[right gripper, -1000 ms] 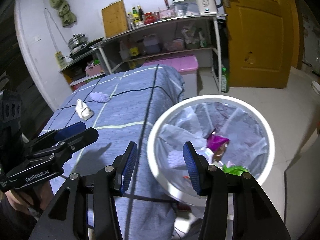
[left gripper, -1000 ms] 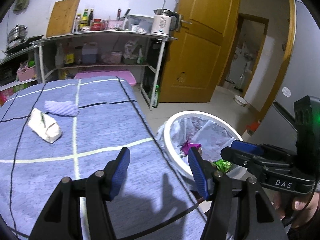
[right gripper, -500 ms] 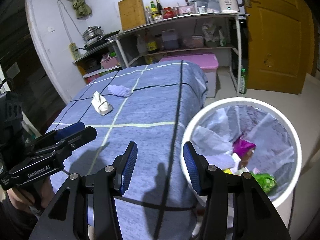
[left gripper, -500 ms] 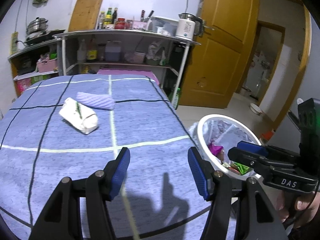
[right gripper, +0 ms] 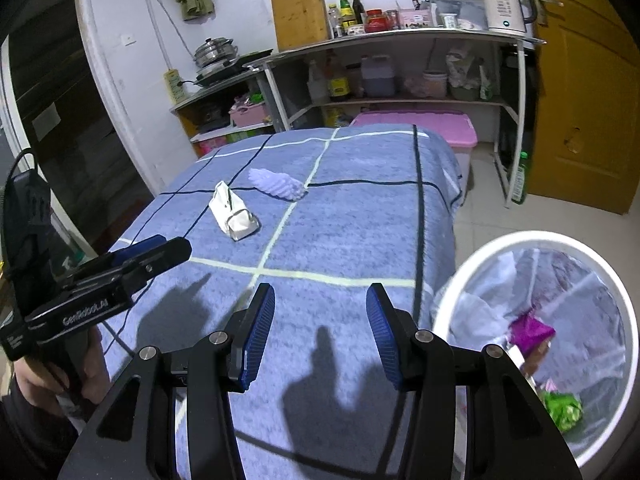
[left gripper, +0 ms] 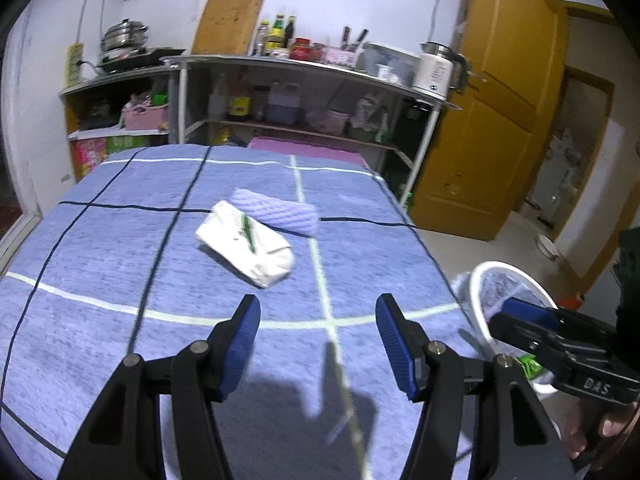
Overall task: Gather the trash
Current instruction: 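Move both open tools back over the remaining trash on the bed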
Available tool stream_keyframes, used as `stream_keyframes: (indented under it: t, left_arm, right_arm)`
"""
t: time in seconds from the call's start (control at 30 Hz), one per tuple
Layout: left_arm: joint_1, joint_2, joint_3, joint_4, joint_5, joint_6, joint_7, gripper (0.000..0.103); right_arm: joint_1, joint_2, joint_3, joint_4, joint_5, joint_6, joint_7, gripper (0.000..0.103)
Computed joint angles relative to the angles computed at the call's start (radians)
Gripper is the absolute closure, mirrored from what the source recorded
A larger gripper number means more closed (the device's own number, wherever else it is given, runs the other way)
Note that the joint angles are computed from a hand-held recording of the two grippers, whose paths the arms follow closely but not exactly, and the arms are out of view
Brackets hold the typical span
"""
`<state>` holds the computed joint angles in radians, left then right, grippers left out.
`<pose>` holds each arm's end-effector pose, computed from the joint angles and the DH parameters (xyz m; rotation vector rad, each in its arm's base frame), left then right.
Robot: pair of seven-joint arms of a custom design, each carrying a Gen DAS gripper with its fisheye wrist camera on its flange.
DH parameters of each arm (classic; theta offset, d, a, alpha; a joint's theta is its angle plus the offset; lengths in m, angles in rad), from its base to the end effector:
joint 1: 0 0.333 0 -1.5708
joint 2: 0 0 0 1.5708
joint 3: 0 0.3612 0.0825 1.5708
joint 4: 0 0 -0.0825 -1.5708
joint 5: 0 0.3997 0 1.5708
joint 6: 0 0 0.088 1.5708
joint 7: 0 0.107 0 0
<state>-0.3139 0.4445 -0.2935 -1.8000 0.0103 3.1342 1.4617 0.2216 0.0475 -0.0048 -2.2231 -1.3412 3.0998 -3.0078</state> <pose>0.6184 -0.3888 0.4511 -1.4123 2.1790 -1.2103 0.5248 0.1988 0.4388 -1.5147 1.7885 -0.5540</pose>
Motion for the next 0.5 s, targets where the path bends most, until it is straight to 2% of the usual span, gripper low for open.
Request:
stream_keyframes:
  t: [0.3,0.5]
  left_arm:
    - [-0.075,0.097,0.105,0.149,0.023,-0.098,-0.103,0.036]
    - [-0.106,0.181,0.141,0.281,0.048,-0.185,-0.189,0.032]
  right_arm:
    - [0.027,0.068,-0.032,0.058,0.148,0.015,-0.163,0.054]
    - [0.064,0.095,-0.080,0.073,0.225,0.031,-0.234,0.054]
